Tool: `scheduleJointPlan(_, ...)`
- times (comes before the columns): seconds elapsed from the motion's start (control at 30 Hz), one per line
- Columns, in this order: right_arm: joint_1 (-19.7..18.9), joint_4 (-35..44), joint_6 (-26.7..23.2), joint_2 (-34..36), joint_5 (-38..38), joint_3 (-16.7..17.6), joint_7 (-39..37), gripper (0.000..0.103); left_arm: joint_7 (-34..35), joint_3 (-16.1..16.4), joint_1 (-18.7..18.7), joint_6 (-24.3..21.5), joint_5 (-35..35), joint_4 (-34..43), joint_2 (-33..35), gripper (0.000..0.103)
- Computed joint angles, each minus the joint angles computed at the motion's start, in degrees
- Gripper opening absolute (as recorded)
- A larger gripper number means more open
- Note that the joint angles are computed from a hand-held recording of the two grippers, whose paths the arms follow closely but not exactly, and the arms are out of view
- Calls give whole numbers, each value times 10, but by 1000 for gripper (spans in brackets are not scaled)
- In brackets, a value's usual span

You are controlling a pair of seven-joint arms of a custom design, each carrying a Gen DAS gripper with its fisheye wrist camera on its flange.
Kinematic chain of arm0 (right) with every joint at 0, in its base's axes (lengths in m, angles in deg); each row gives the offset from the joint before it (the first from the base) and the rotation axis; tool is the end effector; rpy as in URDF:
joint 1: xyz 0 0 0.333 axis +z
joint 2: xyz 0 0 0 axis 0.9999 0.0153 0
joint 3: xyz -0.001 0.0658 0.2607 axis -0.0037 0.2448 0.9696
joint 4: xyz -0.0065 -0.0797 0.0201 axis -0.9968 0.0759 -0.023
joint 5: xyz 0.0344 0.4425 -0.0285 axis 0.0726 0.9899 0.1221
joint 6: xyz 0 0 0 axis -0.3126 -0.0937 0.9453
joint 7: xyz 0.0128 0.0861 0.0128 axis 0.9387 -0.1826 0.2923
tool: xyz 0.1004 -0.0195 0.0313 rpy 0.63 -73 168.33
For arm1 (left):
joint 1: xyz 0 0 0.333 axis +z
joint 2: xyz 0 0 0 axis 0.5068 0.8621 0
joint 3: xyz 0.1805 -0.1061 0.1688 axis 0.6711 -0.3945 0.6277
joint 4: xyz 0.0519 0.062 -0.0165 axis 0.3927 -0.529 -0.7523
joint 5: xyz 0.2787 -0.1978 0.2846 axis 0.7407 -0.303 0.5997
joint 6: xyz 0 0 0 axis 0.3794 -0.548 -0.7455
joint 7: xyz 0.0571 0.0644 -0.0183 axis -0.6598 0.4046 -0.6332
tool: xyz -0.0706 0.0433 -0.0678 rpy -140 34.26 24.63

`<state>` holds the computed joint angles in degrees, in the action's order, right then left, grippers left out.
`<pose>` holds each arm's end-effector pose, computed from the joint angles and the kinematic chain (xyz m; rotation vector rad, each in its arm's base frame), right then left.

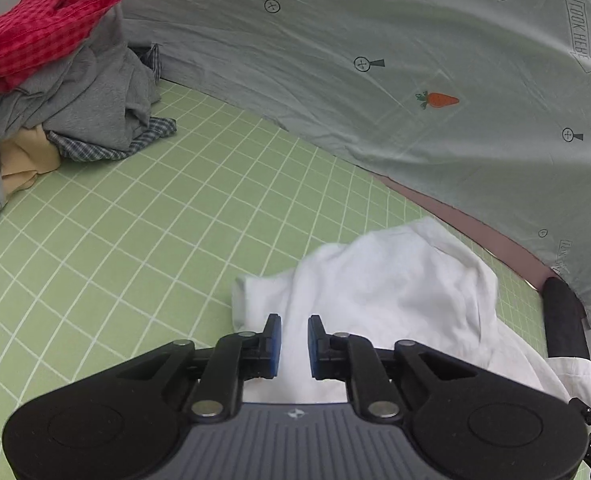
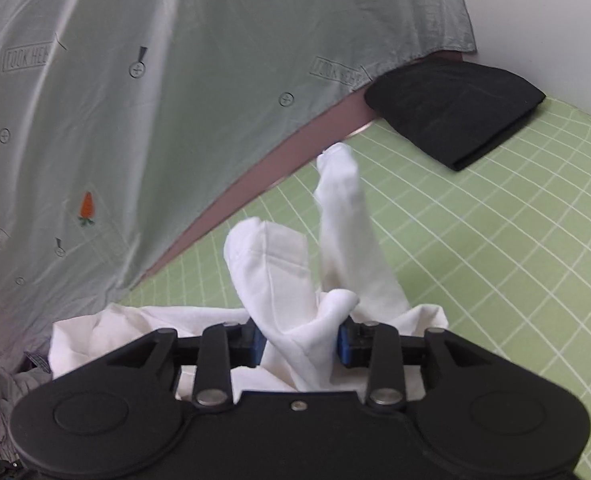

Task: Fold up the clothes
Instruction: 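Lower the white shirt onto the mat and open both grippers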

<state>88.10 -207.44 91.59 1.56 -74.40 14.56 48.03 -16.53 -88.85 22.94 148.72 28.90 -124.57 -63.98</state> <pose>0.5568 0.0819 0.4235 -1.1543 1.9766 -0.4453 0.5315 -0.2279 0.4388 -2.3211 1.2914 -0.9042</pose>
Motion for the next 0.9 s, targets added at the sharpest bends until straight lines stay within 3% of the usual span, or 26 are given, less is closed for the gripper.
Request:
scheduleJointPlan(0.13, -48, 12, -6, 17, -48, 30, 61, 45, -12, -7, -2, -20, 7, 10, 4, 29)
scheduleJointPlan(0.23, -63, 38, -26, 38, -100, 34, 111, 53, -14, -13, -6, -37, 28, 37, 22, 40)
scheduleJointPlan(0.4, -57, 57, -54, 48, -175, 20, 158, 72, 1, -11, -25, -24, 39, 86, 73, 71)
scheduleJointPlan(0.5, -47, 63, -84, 47, -213, 6, 174, 79, 43, -7, -42, -27, 17, 124, 116, 75)
scheduleJointPlan(0.67, -13, 45, -92, 37, -194, -35, 164, 83, 155, -5, -65, -10, -56, 185, 189, 86)
scheduleJointPlan(0.9, -1, 45, -110, 51, -173, -54, 162, 90, 253, -1, -95, -79, -91, 304, 295, 89)
